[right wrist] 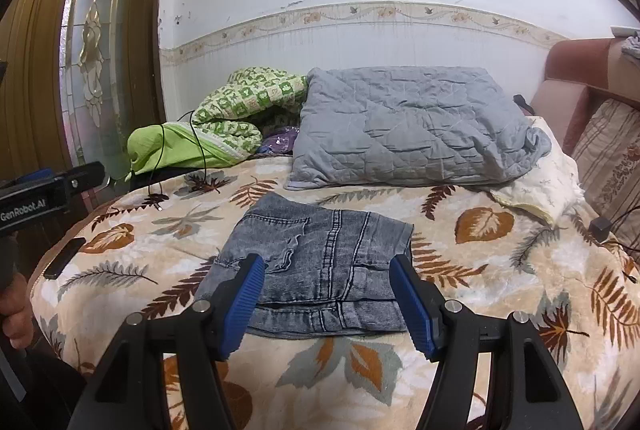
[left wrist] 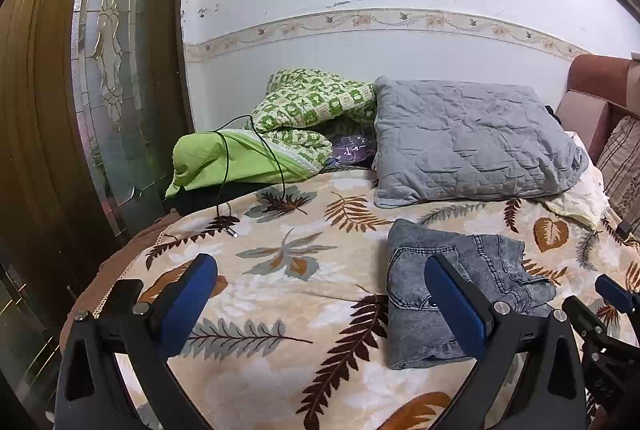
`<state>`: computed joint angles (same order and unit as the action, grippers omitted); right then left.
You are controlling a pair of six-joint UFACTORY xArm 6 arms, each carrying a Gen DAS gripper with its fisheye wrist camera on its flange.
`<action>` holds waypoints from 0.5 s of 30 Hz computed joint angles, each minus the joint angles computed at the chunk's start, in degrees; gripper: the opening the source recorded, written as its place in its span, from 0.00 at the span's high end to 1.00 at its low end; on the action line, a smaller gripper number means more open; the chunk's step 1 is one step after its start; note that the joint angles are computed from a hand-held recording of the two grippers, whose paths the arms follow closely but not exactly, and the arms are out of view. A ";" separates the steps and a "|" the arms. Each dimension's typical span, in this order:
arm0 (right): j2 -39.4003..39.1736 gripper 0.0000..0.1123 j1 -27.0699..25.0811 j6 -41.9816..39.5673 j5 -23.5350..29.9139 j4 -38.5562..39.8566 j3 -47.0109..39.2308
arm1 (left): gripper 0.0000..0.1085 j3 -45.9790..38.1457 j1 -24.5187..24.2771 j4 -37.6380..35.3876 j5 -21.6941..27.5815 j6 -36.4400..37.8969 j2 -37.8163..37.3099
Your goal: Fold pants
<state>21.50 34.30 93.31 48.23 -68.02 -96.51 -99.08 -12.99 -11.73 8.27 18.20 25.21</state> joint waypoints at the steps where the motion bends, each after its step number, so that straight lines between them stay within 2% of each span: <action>1: 0.06 0.39 0.02 -0.09 0.02 0.08 -0.06 | 0.05 0.04 -0.09 -0.58 0.08 0.64 -0.10; 15: 0.17 0.39 -0.28 0.02 -0.94 -0.08 -0.19 | 0.05 3.35 -0.40 -1.72 -1.88 3.01 -3.60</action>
<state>21.67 34.02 93.33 47.29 -68.09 -96.69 -95.73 -13.39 -13.44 6.39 21.21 21.61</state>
